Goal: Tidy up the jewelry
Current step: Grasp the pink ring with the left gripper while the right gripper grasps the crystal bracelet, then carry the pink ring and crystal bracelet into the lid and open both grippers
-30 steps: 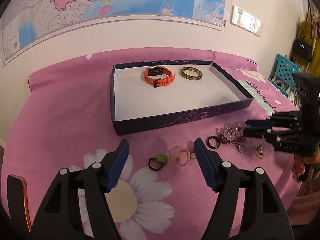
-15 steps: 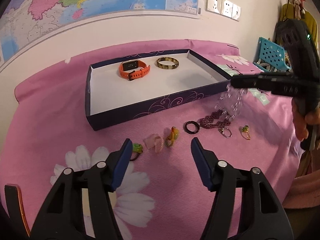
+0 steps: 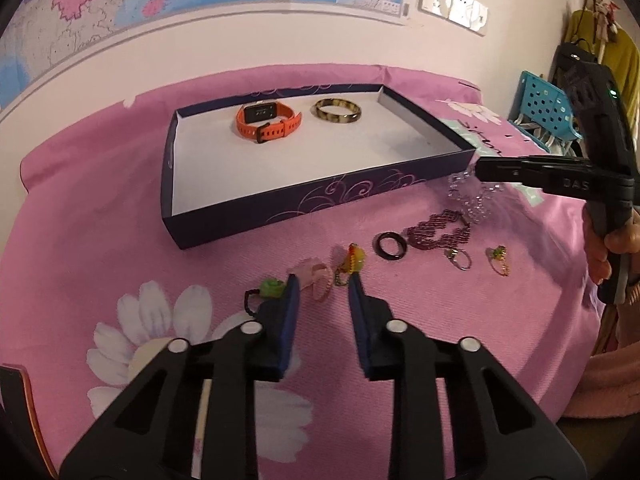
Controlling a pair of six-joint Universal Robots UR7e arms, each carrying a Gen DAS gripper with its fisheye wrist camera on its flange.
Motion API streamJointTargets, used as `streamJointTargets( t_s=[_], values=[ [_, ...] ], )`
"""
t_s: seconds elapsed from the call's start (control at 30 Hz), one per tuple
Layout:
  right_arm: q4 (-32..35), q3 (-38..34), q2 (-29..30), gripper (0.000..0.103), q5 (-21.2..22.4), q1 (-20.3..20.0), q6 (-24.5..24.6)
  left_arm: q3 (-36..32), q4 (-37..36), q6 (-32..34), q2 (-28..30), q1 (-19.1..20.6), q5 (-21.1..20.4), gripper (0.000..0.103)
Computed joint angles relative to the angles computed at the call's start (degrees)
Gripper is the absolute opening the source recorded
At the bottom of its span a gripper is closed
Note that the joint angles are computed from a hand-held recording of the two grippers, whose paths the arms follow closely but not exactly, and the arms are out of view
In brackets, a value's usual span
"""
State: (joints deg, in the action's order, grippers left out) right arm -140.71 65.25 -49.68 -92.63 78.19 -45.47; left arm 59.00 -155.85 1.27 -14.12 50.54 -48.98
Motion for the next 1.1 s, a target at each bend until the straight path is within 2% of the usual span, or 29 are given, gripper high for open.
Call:
streamJointTargets(
  t_s=[0.13,0.7,1.1],
  values=[
    [0.2,0.0,-0.3,0.008,1.1,-0.1,0.5,-0.9,1.1,-1.1,0.2,0.4,-0.5,0.004],
    [1.8,-1.3,-1.1,0.008,5.7,1.1,-0.3,0.2,-3.0,-0.1,-1.5,0.1,-3.4,0.004],
    [2.8,-5.5,0.9,0.008,7.3,2.5,-1.4,-4.9,-1.8,1.9,0.0,0.4,-3.7,0.004]
  ],
)
